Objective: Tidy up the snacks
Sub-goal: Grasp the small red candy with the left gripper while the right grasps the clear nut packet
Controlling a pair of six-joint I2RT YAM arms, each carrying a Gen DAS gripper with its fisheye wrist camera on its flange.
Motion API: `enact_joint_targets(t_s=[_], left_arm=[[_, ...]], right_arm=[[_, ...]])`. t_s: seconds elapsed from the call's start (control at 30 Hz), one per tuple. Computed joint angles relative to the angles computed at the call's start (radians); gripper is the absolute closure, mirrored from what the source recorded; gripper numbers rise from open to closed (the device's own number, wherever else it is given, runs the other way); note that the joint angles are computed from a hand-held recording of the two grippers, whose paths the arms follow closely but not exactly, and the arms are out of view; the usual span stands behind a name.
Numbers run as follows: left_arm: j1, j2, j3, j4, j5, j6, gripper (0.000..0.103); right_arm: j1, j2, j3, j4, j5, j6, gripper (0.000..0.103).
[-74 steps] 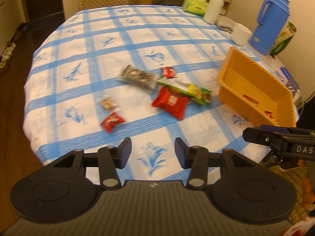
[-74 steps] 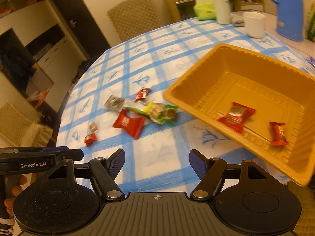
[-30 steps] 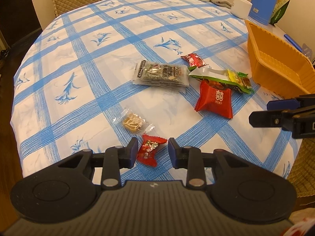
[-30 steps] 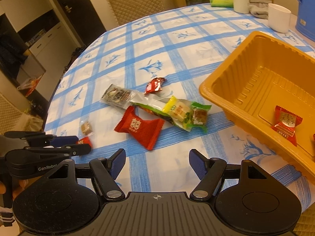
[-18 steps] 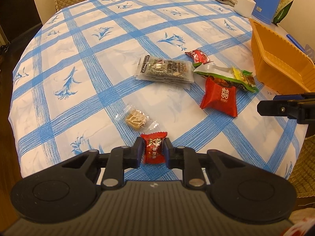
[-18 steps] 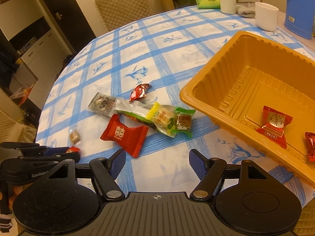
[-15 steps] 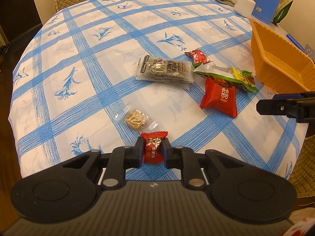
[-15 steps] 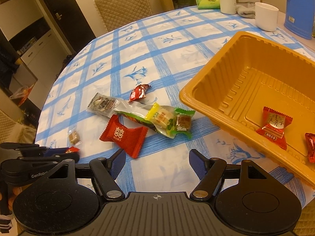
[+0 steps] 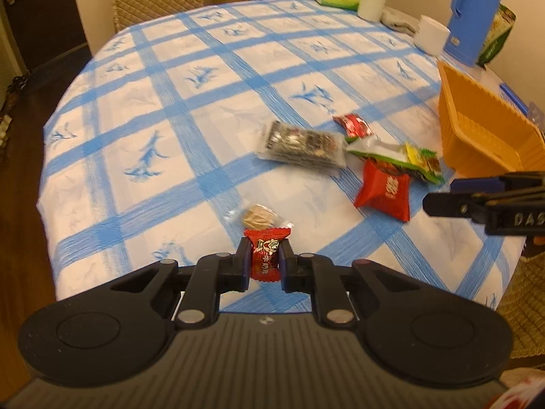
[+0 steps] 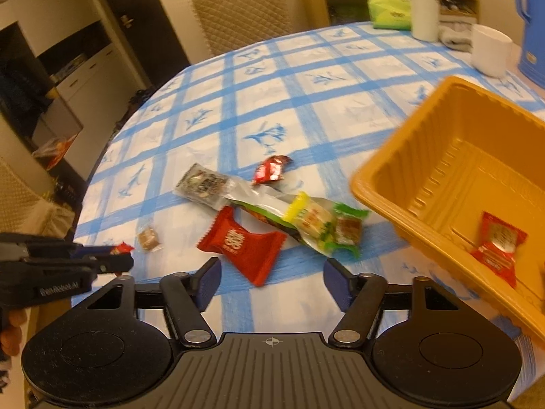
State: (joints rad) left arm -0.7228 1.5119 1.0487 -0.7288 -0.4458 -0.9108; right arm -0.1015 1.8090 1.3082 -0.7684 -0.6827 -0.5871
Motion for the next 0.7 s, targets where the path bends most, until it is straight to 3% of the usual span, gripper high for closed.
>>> enact_joint_targets(t_s=[0.33,0.7], left_arm=[[0.019,-0.116,-0.063,-0.098,-0.045,-0.101,0.088],[0.07,-0.227,-0.153,-0.146,-0.046,-0.155,0.088]], right_arm=[[0.157,-0.016,-0.025,0.044,-0.067,-0.048,0.053],[0.335,0.029,-0.058,0.143,-0.002,-0.08,0.064]])
